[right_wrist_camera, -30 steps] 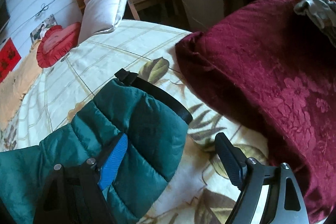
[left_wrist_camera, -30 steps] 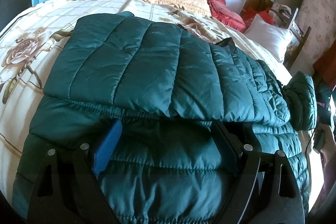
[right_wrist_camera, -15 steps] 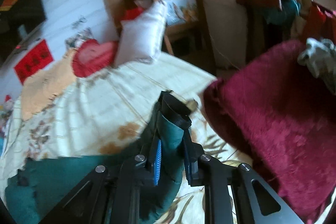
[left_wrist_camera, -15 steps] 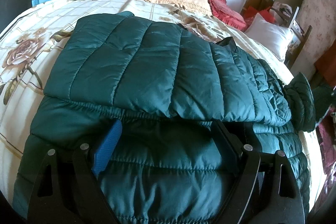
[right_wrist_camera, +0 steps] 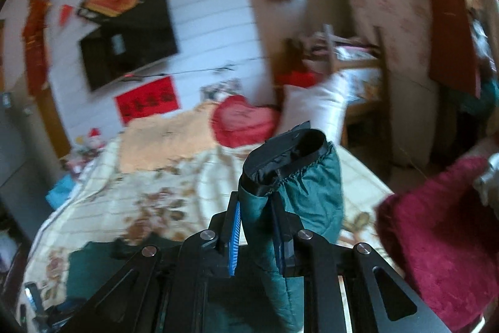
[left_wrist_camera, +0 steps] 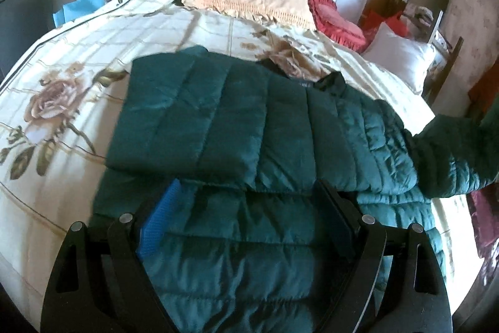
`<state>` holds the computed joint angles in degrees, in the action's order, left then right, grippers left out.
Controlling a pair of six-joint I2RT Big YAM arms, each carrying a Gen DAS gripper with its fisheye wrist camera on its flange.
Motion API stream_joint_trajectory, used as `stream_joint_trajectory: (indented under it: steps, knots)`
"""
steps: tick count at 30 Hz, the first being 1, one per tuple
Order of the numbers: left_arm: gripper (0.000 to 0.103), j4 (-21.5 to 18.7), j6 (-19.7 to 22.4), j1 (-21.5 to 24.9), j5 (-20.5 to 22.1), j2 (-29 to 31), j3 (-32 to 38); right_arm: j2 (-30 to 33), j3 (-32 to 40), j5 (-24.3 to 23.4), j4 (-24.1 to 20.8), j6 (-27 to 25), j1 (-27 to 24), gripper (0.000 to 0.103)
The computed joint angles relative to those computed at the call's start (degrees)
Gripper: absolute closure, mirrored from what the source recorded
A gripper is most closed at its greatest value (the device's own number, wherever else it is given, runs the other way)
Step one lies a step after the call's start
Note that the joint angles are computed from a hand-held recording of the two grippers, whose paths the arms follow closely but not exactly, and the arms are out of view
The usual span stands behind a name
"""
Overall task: Fold large clothes
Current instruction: 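Lift the held sleeve and swing it over the jacket body with the right gripper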
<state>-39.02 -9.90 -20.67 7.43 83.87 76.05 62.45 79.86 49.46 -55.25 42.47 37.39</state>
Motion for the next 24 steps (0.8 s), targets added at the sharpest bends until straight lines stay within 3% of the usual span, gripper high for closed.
stream_joint_trajectory:
  steps: [10, 24]
  knots:
    - [0.017, -0.67, -0.73, 3.31, 1.55, -2.15, 0.06, 9.07, 7.5, -8.15, 8.89, -6.55, 3.68, 0.086]
    - [0.017, -0.8, -0.73, 4.75, 2.31, -2.25, -0.75, 25.19, 17.03, -28.02, 10.56, -6.78, 3.91, 0.086]
